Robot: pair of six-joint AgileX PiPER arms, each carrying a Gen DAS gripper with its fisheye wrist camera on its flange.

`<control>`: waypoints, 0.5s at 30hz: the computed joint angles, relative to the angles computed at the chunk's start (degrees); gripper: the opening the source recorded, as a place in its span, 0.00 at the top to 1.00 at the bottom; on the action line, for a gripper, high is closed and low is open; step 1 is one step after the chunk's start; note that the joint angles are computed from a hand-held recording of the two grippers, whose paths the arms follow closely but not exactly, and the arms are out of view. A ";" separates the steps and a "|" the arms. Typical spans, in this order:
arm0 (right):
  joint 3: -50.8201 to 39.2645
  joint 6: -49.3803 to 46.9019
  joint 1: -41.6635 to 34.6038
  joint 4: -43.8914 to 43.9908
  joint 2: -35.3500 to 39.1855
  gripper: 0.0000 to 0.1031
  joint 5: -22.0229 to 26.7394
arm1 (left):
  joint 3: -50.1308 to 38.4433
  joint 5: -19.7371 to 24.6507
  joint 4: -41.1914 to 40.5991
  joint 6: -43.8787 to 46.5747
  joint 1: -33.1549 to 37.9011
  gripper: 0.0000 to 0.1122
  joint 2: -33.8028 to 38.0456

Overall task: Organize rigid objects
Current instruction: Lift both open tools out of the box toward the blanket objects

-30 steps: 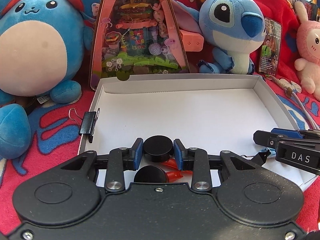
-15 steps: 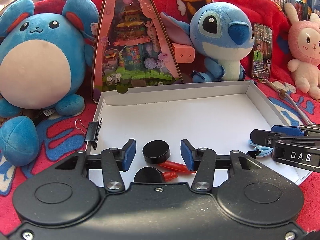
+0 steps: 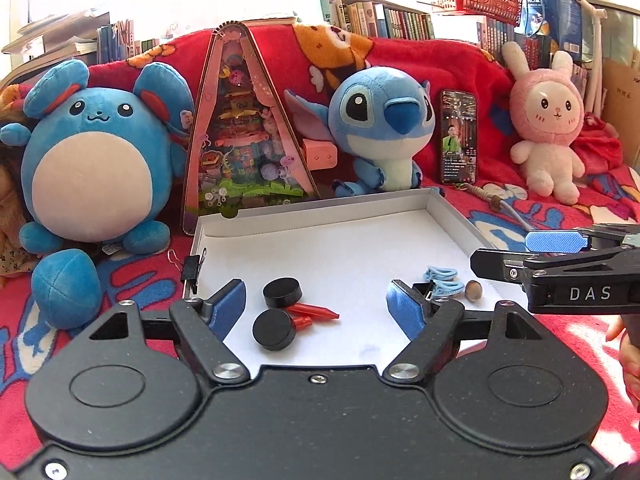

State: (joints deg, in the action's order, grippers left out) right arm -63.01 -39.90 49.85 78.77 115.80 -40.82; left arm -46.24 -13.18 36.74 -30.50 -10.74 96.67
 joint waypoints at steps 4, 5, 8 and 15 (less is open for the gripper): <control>3.27 -1.20 3.66 -0.70 -1.52 0.12 -4.20 | 5.75 -2.16 3.15 -2.53 0.97 0.31 -4.75; 3.85 -1.61 4.51 -0.78 -1.65 0.11 -5.15 | 6.84 -2.64 3.31 -2.56 1.09 0.31 -5.52; 5.87 -2.11 7.41 -1.27 -1.76 0.08 -7.98 | 11.38 -4.79 6.46 -4.63 1.94 0.31 -8.45; 8.16 -4.35 12.72 0.63 -0.11 0.08 -10.97 | 21.09 -10.11 10.14 -6.32 4.27 0.30 -13.34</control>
